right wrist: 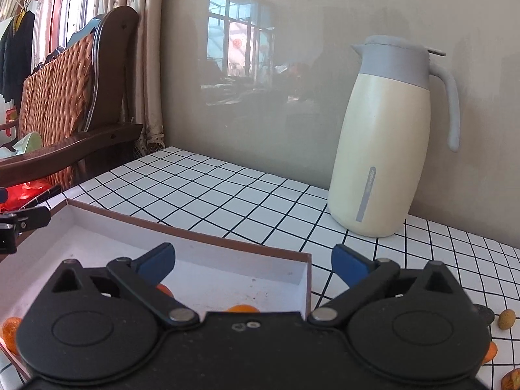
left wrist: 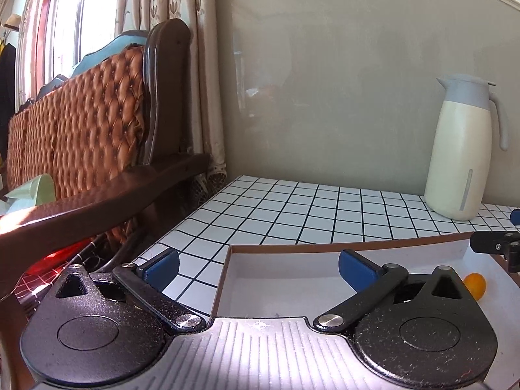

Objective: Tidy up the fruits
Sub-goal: 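Move both open tools back over the remaining fruits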

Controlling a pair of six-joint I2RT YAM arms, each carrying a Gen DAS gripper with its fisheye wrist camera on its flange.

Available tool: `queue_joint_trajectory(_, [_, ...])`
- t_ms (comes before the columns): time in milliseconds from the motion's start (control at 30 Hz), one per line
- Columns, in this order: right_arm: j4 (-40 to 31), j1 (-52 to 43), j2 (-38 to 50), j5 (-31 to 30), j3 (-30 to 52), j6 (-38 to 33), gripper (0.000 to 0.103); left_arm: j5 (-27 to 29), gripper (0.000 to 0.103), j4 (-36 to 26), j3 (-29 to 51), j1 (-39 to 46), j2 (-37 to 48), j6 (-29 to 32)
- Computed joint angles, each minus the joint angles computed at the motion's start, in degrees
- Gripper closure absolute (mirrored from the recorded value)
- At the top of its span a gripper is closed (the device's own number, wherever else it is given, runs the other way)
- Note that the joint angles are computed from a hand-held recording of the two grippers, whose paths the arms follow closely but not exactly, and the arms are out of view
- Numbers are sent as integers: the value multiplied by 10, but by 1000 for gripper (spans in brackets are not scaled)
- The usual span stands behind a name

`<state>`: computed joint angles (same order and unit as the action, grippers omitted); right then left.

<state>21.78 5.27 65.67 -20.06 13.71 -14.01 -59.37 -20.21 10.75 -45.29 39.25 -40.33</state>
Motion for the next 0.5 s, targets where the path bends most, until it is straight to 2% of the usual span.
queue_joint_trajectory(267, [-26,2,-33,-15,-3,-1,6,-25,0,-47,16,-43,13,-57])
queue_joint_trajectory(500, [-68,-34,-120,-62,-23,-4,6,-80,0,-158,58,-136,76,-222])
